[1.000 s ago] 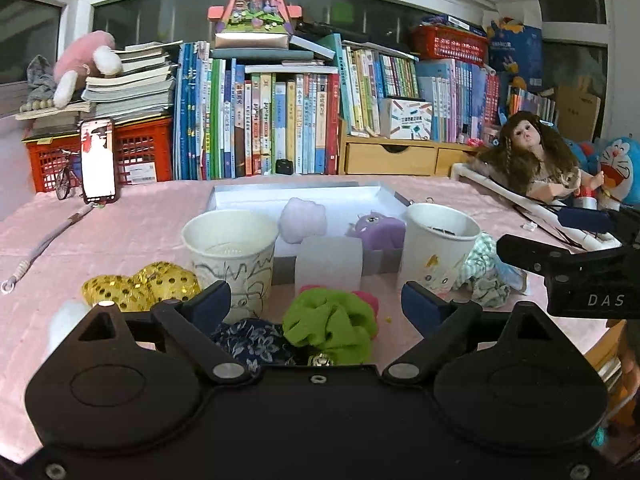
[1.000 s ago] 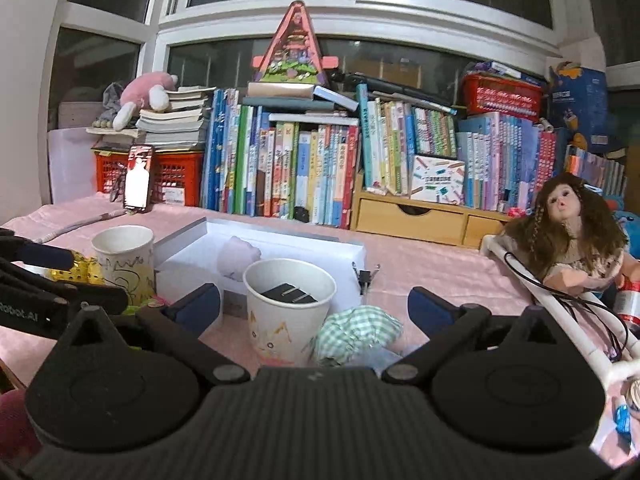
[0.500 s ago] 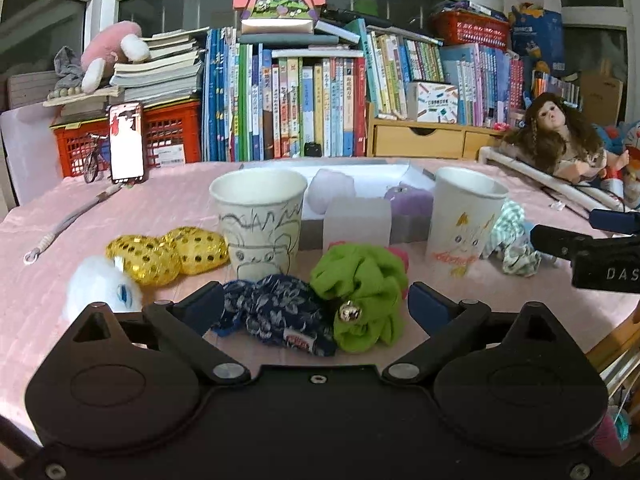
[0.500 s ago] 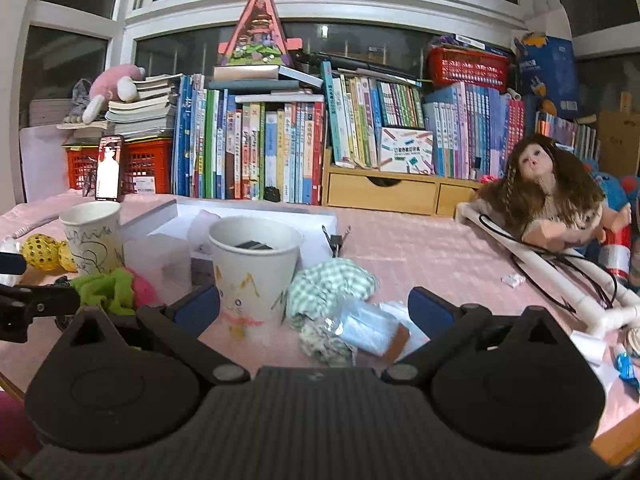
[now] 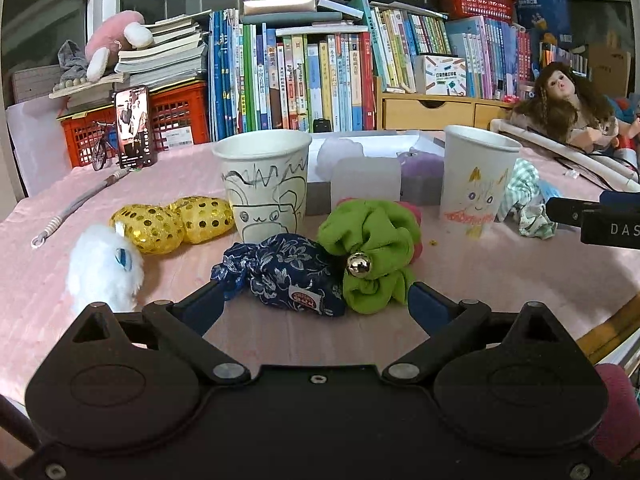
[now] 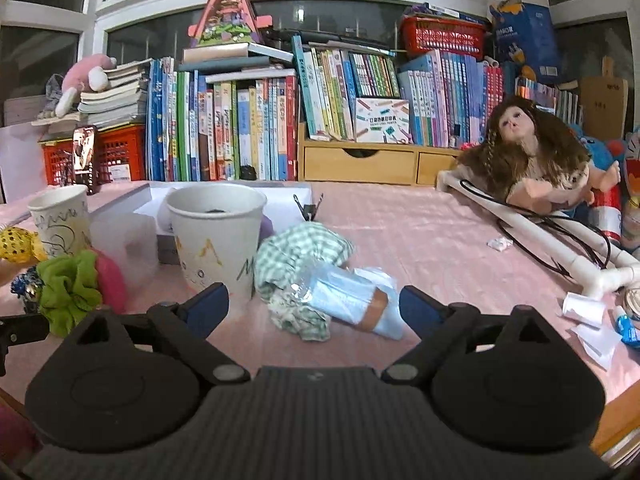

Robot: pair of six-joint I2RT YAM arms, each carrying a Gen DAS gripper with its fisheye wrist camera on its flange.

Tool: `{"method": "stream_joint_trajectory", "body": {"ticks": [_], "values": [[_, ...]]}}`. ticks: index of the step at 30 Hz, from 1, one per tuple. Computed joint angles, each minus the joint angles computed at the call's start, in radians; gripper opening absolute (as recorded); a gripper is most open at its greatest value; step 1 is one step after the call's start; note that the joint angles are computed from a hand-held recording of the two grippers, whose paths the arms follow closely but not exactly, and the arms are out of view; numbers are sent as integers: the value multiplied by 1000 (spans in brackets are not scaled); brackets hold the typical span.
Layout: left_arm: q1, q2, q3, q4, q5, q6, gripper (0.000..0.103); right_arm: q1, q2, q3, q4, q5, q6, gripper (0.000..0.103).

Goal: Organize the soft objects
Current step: 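Grasp the blue mask with the right gripper while the left gripper grasps the green scrunchie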

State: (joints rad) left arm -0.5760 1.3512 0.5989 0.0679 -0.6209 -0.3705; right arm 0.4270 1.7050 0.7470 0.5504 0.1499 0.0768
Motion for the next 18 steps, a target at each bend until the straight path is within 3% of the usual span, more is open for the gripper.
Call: {"method": "stream_joint_trajectory", "body": {"ticks": [18], "values": [[21,-42,12,-9,11,-33,89,-28,66,60,3,10,17,91]]}}
